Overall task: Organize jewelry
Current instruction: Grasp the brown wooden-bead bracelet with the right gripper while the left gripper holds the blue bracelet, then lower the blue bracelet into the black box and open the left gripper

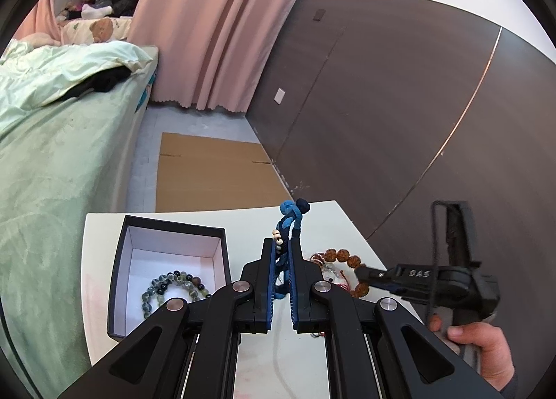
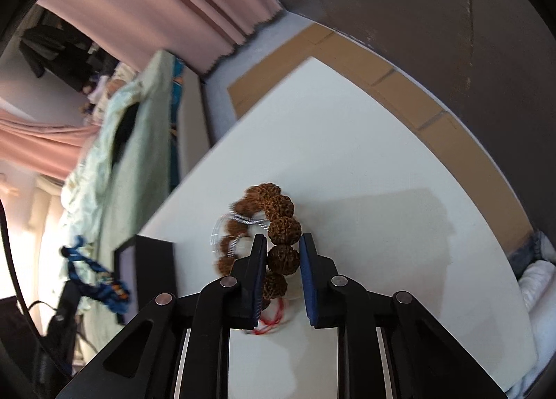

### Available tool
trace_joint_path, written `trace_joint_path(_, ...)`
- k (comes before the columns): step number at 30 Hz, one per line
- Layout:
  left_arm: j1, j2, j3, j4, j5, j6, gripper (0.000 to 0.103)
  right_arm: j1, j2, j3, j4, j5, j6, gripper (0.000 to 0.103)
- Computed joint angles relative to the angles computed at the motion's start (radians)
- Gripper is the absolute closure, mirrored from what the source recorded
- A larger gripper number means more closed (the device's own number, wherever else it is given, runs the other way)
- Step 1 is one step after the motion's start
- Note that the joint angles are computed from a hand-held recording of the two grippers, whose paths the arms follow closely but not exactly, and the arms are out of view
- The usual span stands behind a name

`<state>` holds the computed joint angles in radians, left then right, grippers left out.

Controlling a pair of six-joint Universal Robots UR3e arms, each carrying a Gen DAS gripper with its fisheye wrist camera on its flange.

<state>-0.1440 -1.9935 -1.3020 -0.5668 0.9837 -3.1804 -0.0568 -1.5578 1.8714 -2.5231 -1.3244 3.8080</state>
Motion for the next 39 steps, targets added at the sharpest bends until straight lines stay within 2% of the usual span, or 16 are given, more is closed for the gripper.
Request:
trace_joint_path(21, 0.083, 0.054, -0.053, 0.014, 0.024, -0.008, 0.096, 0.086, -0.045, -0.022, -0.251, 0.043, 0.013, 0.083)
trace_joint_path(27, 0.096, 0.018, 0.008, -0.078, 0.022, -0.023, 0.096, 0.129, -0.014, -0.041, -0.371, 0.044, 0.038, 0.083)
trace_joint_path(33, 0.122, -0.015, 0.07, -0.172, -0.045, -0.033, 0.093, 0.174, 0.039, -0.124, -0.399, 0.032, 0.023, 0.083)
trace_joint_path(34, 0.123, -0.015, 0.075, -0.181, -0.044, -0.033, 0.091, 0.181, 0.05, -0.143, -0.401, 0.03, 0.02, 0.083)
trace_joint_path(35, 0.125, -0.016, 0.084, -0.195, -0.041, -0.032, 0.08, 0.191, 0.062, -0.167, -0.397, 0.023, 0.014, 0.083)
trace_joint_path(36, 0.129, -0.011, 0.077, -0.192, -0.044, -0.035, 0.06, 0.196, 0.068, -0.176, -0.397, 0.02, 0.01, 0.083)
trace_joint_path(38, 0.145, 0.017, 0.023, -0.122, -0.054, -0.067, 0.037, 0.211, 0.089, -0.213, -0.395, 0.018, 0.006, 0.083)
trace_joint_path(39, 0.151, 0.027, 0.003, -0.091, -0.057, -0.081, 0.031, 0.217, 0.101, -0.227, -0.399, 0.018, 0.005, 0.083)
